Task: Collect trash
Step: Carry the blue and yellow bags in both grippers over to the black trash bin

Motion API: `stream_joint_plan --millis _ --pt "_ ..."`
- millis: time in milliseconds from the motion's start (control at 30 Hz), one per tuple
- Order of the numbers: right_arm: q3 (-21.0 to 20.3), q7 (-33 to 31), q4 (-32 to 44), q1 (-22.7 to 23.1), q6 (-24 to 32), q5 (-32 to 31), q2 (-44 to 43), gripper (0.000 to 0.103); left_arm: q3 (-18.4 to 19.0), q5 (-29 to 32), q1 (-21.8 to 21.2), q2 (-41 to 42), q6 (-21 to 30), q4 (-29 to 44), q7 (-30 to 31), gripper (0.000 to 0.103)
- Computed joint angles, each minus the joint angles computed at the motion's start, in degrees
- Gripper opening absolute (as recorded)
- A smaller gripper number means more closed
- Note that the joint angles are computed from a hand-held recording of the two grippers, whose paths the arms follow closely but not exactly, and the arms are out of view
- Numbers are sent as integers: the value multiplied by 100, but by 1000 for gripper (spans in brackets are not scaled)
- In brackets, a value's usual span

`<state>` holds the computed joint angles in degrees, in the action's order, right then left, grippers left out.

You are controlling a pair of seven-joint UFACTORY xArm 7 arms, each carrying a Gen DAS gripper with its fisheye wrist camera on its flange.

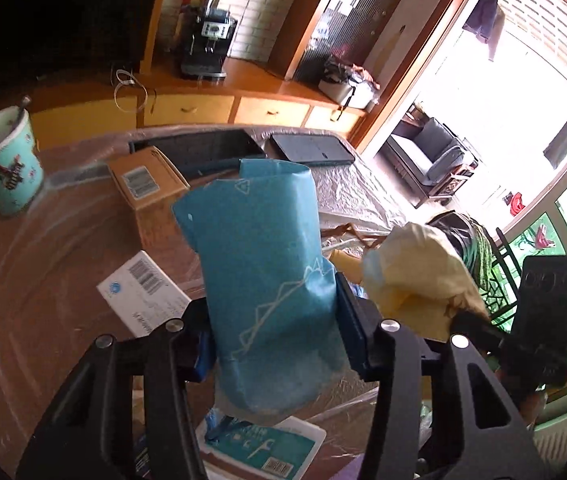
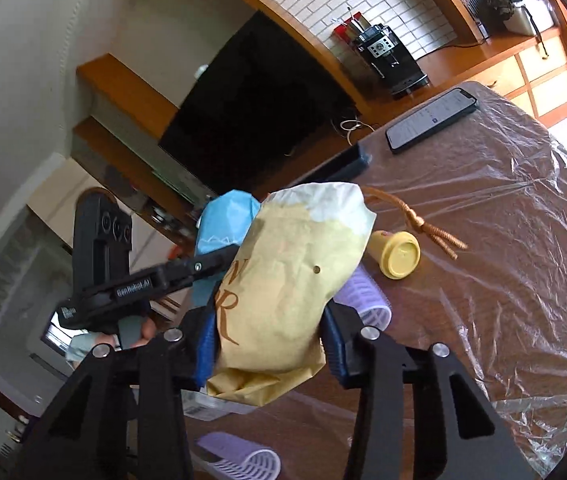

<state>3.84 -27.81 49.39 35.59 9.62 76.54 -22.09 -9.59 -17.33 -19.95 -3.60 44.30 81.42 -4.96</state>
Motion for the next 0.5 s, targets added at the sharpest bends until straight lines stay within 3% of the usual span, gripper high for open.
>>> stream_joint_plan --millis 233,333,433,500 --pt "-10 59 -54 -67 205 -6 -100 40 87 -318 -28 -591 -253 -604 166 51" --pt "-39 -248 -28 32 199 398 -128 40 168 -503 -38 -793 -436 -806 243 51" --pt "214 29 -39 -112 82 27 -189 40 409 -1299 -163 -932 -500 -912 670 51" --pt "268 314 -3 -128 40 -360 -169 39 360 -1250 -108 -1028 -632 -952 588 51"
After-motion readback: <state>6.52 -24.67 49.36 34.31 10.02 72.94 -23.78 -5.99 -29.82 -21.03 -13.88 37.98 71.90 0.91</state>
